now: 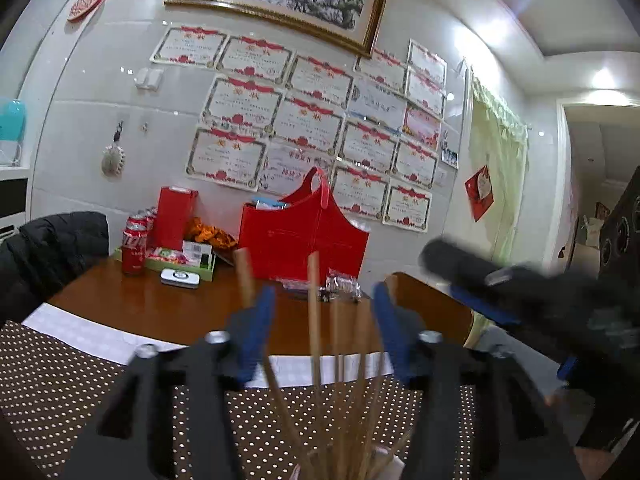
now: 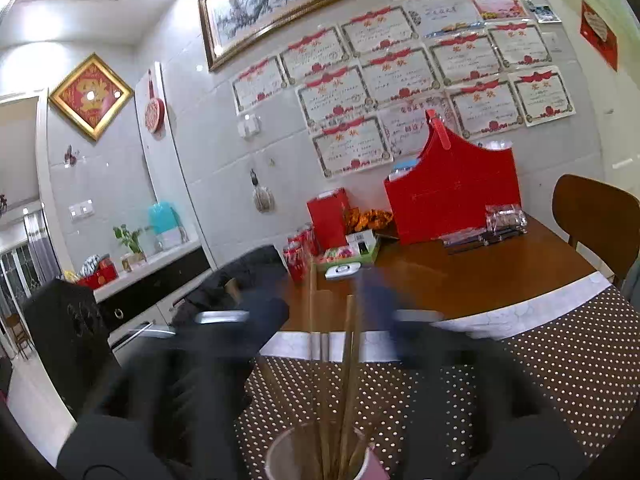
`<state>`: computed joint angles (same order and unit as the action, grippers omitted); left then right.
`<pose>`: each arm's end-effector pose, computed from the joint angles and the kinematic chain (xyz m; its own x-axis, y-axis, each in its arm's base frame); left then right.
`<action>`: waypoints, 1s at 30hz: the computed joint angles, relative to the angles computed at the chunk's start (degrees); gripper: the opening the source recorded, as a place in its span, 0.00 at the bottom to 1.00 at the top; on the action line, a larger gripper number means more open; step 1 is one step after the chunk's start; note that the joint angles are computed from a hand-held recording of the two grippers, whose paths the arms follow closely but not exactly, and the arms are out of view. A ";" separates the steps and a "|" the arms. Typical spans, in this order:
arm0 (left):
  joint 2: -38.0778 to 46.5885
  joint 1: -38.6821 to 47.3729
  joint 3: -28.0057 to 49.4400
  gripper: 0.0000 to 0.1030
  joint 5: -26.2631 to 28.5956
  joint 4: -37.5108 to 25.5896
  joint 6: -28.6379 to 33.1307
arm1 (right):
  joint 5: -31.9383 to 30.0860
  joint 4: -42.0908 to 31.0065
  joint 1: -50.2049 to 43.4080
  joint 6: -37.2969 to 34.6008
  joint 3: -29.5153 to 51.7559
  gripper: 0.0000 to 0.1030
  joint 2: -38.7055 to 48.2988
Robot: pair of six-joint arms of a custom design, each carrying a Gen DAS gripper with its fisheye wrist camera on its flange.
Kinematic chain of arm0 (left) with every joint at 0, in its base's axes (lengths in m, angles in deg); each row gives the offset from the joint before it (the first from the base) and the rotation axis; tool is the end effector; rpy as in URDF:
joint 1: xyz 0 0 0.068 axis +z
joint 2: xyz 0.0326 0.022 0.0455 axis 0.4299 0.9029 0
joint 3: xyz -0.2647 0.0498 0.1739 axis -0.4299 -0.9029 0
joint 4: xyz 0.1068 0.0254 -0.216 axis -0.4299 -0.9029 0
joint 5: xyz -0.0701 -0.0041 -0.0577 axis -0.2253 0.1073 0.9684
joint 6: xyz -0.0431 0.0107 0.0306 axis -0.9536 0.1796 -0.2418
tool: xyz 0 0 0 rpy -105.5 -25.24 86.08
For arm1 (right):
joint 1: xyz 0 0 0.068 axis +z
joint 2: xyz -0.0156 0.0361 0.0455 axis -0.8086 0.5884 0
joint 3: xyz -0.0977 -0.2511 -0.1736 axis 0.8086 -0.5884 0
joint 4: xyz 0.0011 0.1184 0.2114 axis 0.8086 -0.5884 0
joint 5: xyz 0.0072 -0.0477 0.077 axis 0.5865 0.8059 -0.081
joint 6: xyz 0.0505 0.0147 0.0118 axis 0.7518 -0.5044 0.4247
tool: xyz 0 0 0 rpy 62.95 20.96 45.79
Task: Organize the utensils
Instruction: 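Lower the chopsticks into the pink cup and open both grippers, then move both open grippers back toward the remaining chopstick pile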
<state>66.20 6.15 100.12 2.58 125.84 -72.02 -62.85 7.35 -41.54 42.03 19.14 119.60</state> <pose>0.3486 -0.1331 0.2795 -0.2132 -0.1316 -0.9681 0.5581 0.7969 -0.2312 0.2900 0.0626 0.2778 -0.1944 0.3716 -0.9078 -0.1133 0.9108 0.3971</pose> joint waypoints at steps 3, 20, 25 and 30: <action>-3.59 0.59 -2.82 0.78 -1.47 0.51 0.32 | 2.64 -0.31 1.11 -0.09 -1.47 0.88 -4.20; -27.39 3.66 -10.48 0.84 -3.28 -20.47 9.48 | 13.32 -24.59 6.27 4.25 -4.75 0.94 -28.30; -33.76 6.66 -11.90 0.84 -1.89 -27.55 10.89 | 16.95 -33.21 9.96 6.02 -4.17 0.94 -33.32; -37.75 9.30 -13.08 0.84 -0.55 -32.28 12.79 | 21.61 -39.73 15.40 8.20 -3.95 0.94 -36.72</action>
<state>28.45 15.45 87.05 2.03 93.56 -59.23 -41.24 -32.38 -26.14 50.23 15.19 82.88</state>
